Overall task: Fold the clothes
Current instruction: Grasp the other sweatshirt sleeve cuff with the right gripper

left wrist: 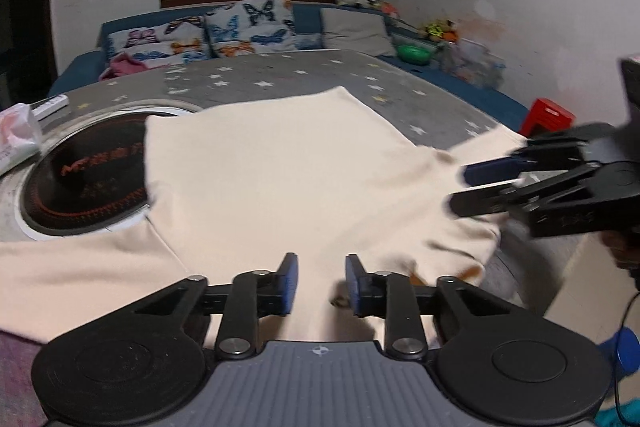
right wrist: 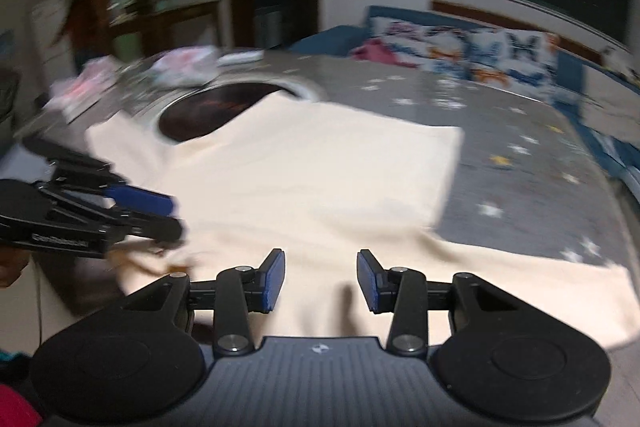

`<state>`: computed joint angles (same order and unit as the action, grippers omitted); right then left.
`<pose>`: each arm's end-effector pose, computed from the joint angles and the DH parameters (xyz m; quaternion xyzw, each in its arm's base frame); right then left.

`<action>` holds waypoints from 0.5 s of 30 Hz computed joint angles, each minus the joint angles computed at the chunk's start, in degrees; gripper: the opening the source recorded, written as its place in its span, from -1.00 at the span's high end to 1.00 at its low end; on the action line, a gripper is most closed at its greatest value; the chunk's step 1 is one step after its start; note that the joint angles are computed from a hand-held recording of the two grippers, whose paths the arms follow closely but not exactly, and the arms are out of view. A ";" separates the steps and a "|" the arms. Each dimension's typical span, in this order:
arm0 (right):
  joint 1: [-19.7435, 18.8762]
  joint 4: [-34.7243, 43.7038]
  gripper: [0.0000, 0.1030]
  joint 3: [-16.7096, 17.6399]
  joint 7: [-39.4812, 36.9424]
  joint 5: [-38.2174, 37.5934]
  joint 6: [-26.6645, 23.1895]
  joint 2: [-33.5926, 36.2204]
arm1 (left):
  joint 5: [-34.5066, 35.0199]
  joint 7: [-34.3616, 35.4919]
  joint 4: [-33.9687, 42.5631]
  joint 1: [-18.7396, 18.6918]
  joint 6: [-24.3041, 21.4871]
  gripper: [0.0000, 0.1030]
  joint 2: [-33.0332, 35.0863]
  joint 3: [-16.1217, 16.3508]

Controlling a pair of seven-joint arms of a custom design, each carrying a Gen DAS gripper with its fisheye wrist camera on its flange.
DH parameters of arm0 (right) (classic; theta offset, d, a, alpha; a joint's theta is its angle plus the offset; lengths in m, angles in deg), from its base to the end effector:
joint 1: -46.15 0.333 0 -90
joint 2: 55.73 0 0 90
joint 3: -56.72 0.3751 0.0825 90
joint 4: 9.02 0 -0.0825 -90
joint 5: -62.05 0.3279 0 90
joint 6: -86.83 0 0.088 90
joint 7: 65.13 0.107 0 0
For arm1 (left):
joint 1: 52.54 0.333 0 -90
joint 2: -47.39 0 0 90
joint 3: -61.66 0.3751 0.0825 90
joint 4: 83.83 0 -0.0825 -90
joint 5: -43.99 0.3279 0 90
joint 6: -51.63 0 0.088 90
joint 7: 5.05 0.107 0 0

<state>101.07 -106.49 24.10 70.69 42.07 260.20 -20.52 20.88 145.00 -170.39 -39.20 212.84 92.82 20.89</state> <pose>0.5985 0.3805 0.4446 -0.6865 0.5959 -0.2756 0.3127 0.7274 -0.1693 0.4091 -0.3201 0.8436 -0.4184 0.1039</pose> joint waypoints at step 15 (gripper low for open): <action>2.31 -0.27 0.24 -0.30 -1.81 -2.21 1.14 -0.04 | -2.92 5.30 2.54 0.11 -1.82 0.52 1.13 -2.35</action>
<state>103.39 -106.76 23.80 68.88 39.86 261.34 -20.56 17.96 150.30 -167.85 -39.08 211.02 93.95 18.55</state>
